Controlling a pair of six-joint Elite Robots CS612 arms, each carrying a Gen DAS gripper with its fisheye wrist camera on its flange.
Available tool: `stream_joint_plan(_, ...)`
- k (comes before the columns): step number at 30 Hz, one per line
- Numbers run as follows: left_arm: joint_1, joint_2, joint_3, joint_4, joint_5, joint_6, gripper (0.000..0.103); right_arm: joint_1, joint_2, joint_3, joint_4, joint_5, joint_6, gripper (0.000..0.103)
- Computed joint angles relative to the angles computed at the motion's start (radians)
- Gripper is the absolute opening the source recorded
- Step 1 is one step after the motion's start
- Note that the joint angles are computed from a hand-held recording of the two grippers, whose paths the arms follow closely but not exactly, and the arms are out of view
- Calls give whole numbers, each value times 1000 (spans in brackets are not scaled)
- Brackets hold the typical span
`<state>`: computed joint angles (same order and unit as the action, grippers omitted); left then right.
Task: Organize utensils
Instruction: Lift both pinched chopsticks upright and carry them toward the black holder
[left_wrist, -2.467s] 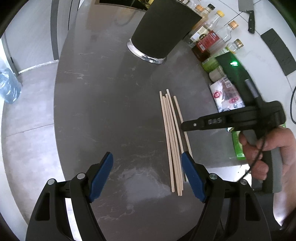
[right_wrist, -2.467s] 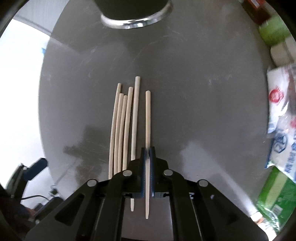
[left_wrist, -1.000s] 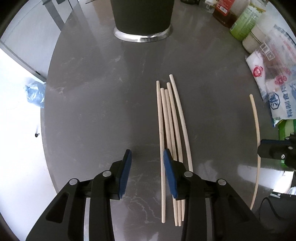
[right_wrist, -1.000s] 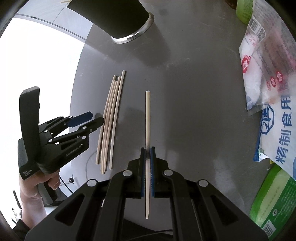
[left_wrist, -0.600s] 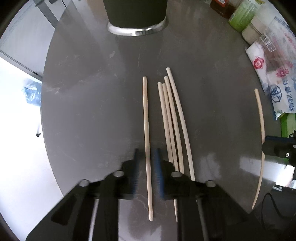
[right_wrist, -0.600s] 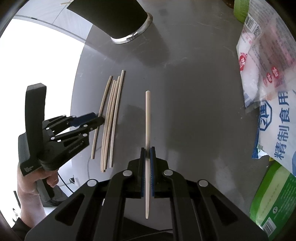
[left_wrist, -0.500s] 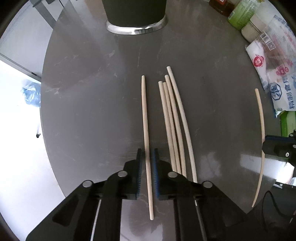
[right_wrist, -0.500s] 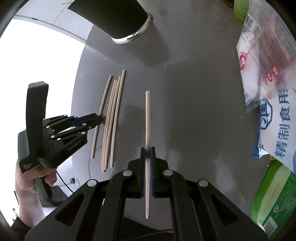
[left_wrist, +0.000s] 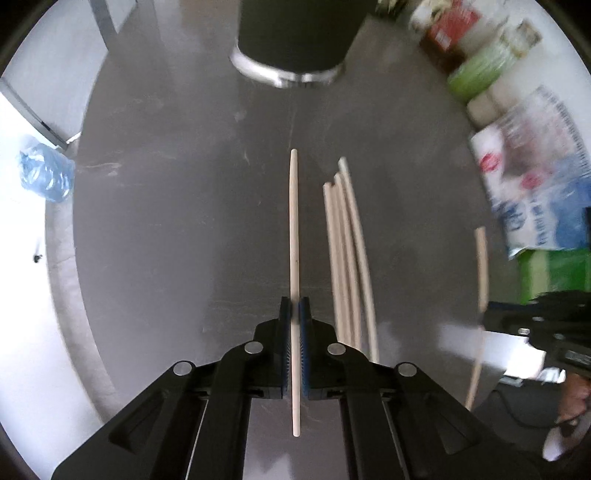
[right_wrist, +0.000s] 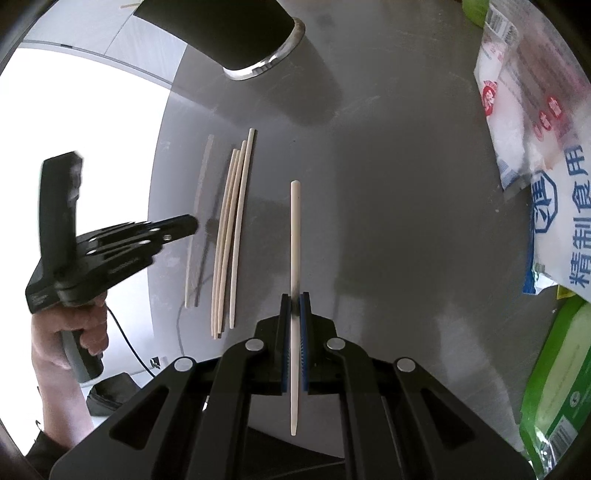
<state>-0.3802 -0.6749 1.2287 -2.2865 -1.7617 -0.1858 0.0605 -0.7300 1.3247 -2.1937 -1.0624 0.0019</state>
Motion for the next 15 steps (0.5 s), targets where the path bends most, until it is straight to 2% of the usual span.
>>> stream_joint_plan(4,9,-42,69,-117,-31,-41,3,4,-4,5,-7,-6,13,5)
stream_joint_plan(7,24,-70,121,-222,-124,-91,3,10,-9,8,-22,-12,18,5)
stream_joint_plan(8,27,-78,134,-251,-134,-102,3,13,-13,11,-28,-16,18,5)
stream_joint_plan(15,30,-125,201,-407,-183,-96,3,20,-49,47,-101,-17,32,5)
